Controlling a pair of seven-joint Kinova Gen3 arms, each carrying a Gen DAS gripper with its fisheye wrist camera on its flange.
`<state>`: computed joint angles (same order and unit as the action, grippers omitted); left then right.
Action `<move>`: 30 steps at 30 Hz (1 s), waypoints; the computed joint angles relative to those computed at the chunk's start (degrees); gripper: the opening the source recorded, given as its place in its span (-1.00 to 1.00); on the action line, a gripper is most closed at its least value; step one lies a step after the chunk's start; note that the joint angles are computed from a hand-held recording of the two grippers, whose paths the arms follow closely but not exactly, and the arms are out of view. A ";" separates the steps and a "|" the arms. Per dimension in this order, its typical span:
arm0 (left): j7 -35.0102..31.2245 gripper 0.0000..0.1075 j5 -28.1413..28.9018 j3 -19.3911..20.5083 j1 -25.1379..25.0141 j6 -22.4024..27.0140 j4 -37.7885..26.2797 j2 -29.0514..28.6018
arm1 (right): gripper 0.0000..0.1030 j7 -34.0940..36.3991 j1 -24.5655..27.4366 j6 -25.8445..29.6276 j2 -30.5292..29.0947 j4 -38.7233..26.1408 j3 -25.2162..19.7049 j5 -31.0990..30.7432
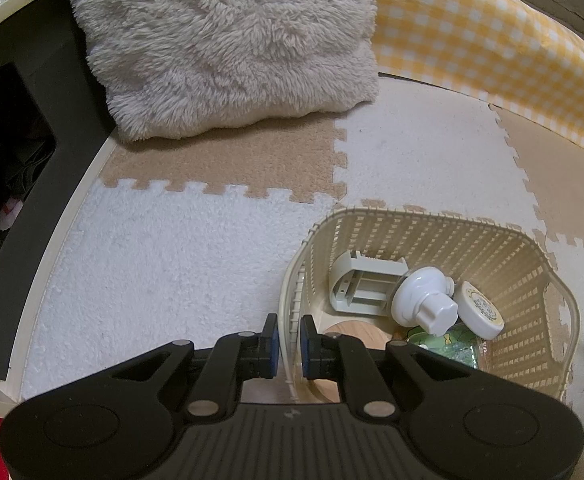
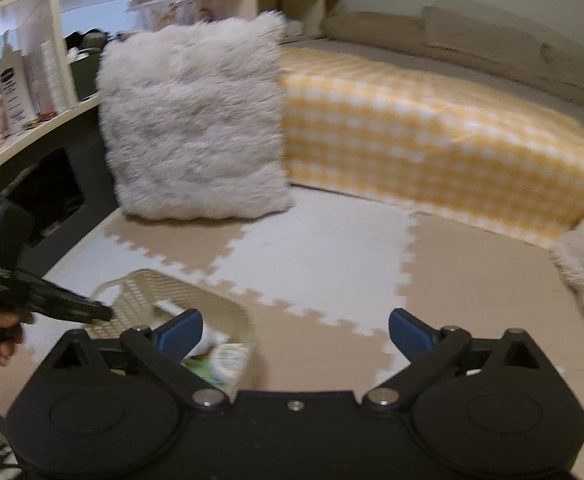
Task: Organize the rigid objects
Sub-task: 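Move the right gripper to the mint-green round case and grasp it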
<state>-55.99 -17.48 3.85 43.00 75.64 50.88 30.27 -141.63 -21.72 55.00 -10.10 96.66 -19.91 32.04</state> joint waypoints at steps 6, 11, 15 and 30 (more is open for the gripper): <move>-0.12 -0.81 -0.04 -0.01 -0.04 0.05 0.04 -0.07 | 1.00 -0.97 3.03 -0.59 -3.76 5.86 -0.02 2.46; -0.12 -0.81 -0.08 -0.02 -0.02 0.07 0.03 -0.05 | 1.00 -1.33 6.21 -2.98 -6.07 11.41 0.03 3.39; -0.10 -0.81 -0.10 -0.02 0.00 0.07 0.02 -0.04 | 1.00 -2.08 8.42 -3.70 -6.61 14.61 -0.01 3.27; -0.13 -0.81 -0.11 -0.03 -0.02 0.10 0.04 -0.06 | 0.62 9.21 7.93 7.82 0.79 11.39 9.12 -11.66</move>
